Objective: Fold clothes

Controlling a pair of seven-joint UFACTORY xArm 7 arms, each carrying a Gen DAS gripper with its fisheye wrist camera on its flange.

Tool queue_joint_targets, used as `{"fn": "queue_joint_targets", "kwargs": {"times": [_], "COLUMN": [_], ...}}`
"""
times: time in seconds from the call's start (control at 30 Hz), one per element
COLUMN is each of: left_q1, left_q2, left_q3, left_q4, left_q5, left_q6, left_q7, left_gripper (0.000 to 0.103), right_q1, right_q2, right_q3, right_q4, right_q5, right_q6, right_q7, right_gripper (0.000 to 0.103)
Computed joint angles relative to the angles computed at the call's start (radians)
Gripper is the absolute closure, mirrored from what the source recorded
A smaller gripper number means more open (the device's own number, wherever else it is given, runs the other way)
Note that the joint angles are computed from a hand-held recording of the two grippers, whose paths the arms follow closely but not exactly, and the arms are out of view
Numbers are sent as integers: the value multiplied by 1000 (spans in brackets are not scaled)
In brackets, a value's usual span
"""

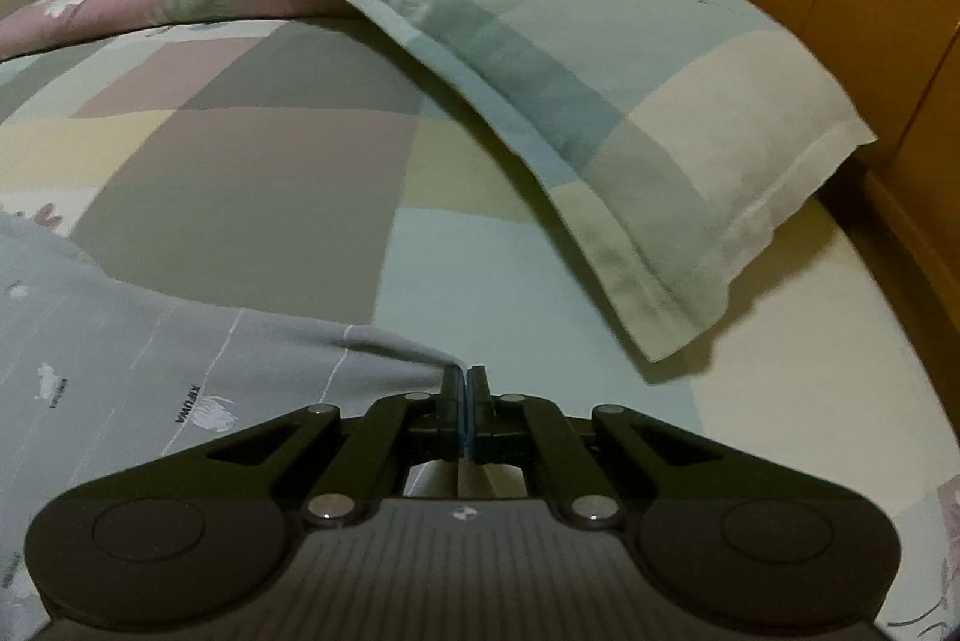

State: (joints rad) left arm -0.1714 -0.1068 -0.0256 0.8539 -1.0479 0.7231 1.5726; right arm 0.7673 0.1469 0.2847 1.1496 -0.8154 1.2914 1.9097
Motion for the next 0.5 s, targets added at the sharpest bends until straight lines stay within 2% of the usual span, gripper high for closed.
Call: {"fn": "queue_joint_targets", "kwargs": {"times": [0.07,0.1,0.13,0.17,0.2,0.23,0.27,0.37,0.47,0.5], "left_q1": [3,5,6,8,10,12,13,18,20,21], "left_q2": [1,1,2,2,4,6,8,13,17,20], "left_q3": [3,4,5,6,7,7,7,6,4,3], "left_q4": [3,5,6,7,9,12,14,20,24,26], "left_q5": [1,1,0,-1,-2,-3,-3,-2,0,1], "left_q6": [9,11,12,13,14,15,15,10,4,5], "left_q7": [0,-1,-1,1,1,-1,-3,-9,-13,-14], "left_gripper": [14,14,14,14,14,14,14,14,14,14], "right_q1": [-13,-11,-3,9,25,34,40,34,28,31], "right_q2": [23,44,56,69,85,95,104,164,258,297], "right_q3": [-8,-11,-13,-16,-20,-26,-33,-59,-97,-110], "right_q4": [23,49,74,101,134,158,181,264,359,399], "right_q5": [42,54,54,37,4,-28,-60,-130,-151,-146], "right_q6": [-1,26,51,75,104,99,88,-27,-153,-168], "right_q7": [-32,-49,-55,-57,-60,-71,-83,-178,-291,-328], "right_gripper": [101,95,95,93,88,86,86,84,84,83]}}
